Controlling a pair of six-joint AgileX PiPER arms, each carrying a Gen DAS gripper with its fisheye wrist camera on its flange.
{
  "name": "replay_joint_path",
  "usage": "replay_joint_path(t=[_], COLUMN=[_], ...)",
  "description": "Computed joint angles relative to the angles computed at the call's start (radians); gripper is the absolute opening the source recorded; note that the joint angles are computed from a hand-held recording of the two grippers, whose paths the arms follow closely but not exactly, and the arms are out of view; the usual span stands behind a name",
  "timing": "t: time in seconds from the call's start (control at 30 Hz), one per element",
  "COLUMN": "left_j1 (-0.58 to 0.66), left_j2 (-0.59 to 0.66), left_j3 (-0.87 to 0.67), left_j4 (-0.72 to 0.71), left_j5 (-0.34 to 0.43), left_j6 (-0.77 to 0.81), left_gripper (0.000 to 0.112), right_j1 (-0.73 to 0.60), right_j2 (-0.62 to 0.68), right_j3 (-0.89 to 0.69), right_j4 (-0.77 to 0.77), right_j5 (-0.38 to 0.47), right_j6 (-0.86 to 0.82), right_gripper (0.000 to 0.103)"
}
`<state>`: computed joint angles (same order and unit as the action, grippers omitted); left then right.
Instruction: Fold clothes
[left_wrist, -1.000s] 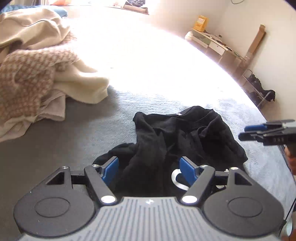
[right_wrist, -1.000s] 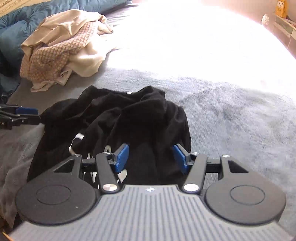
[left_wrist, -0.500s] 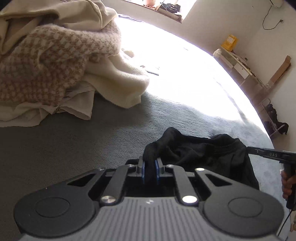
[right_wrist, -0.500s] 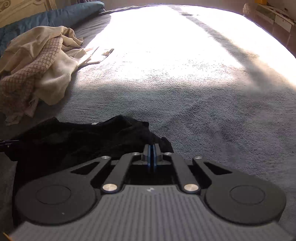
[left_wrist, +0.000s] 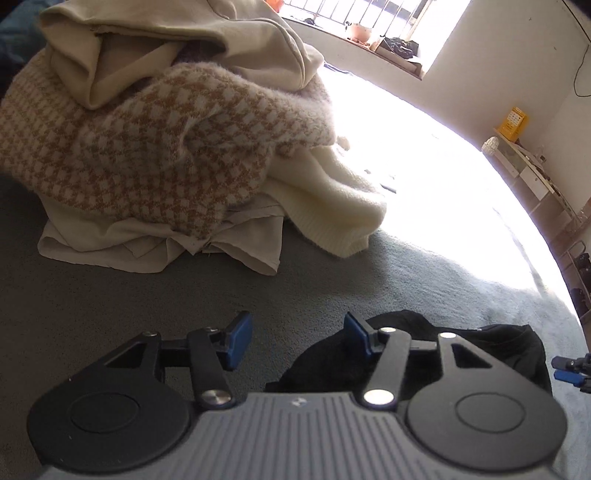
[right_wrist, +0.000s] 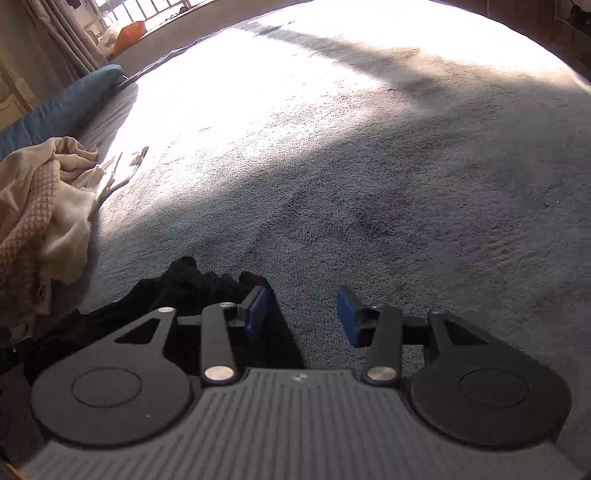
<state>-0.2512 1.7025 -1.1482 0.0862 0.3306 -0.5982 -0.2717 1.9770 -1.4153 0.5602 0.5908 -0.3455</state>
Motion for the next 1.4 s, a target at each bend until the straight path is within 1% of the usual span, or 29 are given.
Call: replay_joint_path(t=[0.07, 0.1, 0.13, 0.2, 0.27, 0.37, 0.43, 0.5, 0.6, 0.63, 0.7, 0.73, 0.77, 0.8, 0.83, 0.87, 0.9, 1.0, 1.07, 1.13, 1.3, 1.33, 1.4], left_j1=[-0.020, -0.036, -0.052, -0.079, -0.117, -0.192, -0.235, -0.272, -0.319, -0.334, -0.351, -0.358, -0.362, -0.366, -0.369, -0.372, -0.374, -0.380, -0.382, -0.387, -0.396, -0.398, -0.400], left_j2=[-0.025, -0.032, -0.035, -0.024, 0.009, 0.082, 0.151, 0.233, 0.348, 0.387, 0.441, 0.467, 0.482, 0.494, 0.506, 0.519, 0.530, 0.560, 0.590, 0.616, 0.664, 0.670, 0.686], left_j3=[0.000, -0.008, -0.018, -0.049, -0.100, -0.179, -0.266, -0.369, -0.522, -0.577, -0.653, -0.691, -0.712, -0.730, -0.748, -0.767, -0.787, -0.837, -0.882, -0.922, -0.997, -1.006, -1.030], left_j4=[0.066, 0.070, 0.044, -0.096, -0.242, -0.326, -0.352, -0.356, -0.318, -0.295, -0.249, -0.227, -0.214, -0.203, -0.192, -0.181, -0.171, -0.137, -0.111, -0.079, -0.017, -0.009, 0.010], left_j5=[-0.013, -0.017, -0.020, -0.023, -0.004, 0.009, 0.040, 0.077, 0.127, 0.146, 0.178, 0.195, 0.206, 0.215, 0.224, 0.234, 0.247, 0.285, 0.318, 0.345, 0.396, 0.404, 0.422], left_j6=[-0.071, -0.075, -0.048, 0.097, 0.234, 0.326, 0.358, 0.367, 0.353, 0.343, 0.308, 0.291, 0.279, 0.268, 0.257, 0.247, 0.240, 0.216, 0.204, 0.190, 0.150, 0.145, 0.133], left_gripper=[0.058, 0.060, 0.060, 0.061, 0.061, 0.061, 0.061, 0.061, 0.061, 0.061, 0.061, 0.061, 0.061, 0.061, 0.061, 0.061, 0.061, 0.061, 0.061, 0.061, 0.061, 0.061, 0.061], right_j1=[-0.037, -0.047, -0.052, -0.047, -0.027, 0.017, 0.040, 0.041, 0.032, 0.025, 0.023, 0.029, 0.044, 0.056, 0.056, 0.048, 0.041, 0.014, -0.014, -0.030, -0.044, -0.044, -0.052], right_j2=[0.024, 0.047, 0.075, 0.130, 0.187, 0.218, 0.220, 0.215, 0.208, 0.224, 0.272, 0.284, 0.279, 0.270, 0.259, 0.252, 0.236, 0.157, 0.120, 0.096, 0.113, 0.120, 0.129], right_j3=[-0.014, -0.034, -0.062, -0.122, -0.192, -0.233, -0.251, -0.264, -0.269, -0.288, -0.354, -0.367, -0.349, -0.327, -0.308, -0.300, -0.281, -0.192, -0.163, -0.136, -0.125, -0.128, -0.135], right_j4=[0.051, 0.070, 0.085, 0.102, 0.094, 0.034, 0.006, 0.030, 0.072, 0.091, 0.090, 0.079, 0.054, 0.041, 0.053, 0.078, 0.100, 0.161, 0.209, 0.264, 0.409, 0.420, 0.372], right_j5=[0.043, 0.067, 0.092, 0.137, 0.177, 0.168, 0.174, 0.196, 0.200, 0.225, 0.303, 0.316, 0.292, 0.268, 0.253, 0.250, 0.228, 0.092, 0.013, -0.077, -0.229, -0.261, -0.302], right_j6=[0.006, 0.008, 0.009, 0.003, -0.013, -0.050, -0.110, -0.202, -0.270, -0.292, -0.311, -0.329, -0.358, -0.390, -0.421, -0.444, -0.467, -0.533, -0.565, -0.633, -0.816, -0.828, -0.761], right_gripper=[0.046, 0.047, 0.048, 0.048, 0.048, 0.049, 0.047, 0.040, 0.039, 0.039, 0.039, 0.037, 0.031, 0.019, 0.014, 0.003, 0.003, 0.003, 0.003, 0.003, 0.002, 0.002, 0.002])
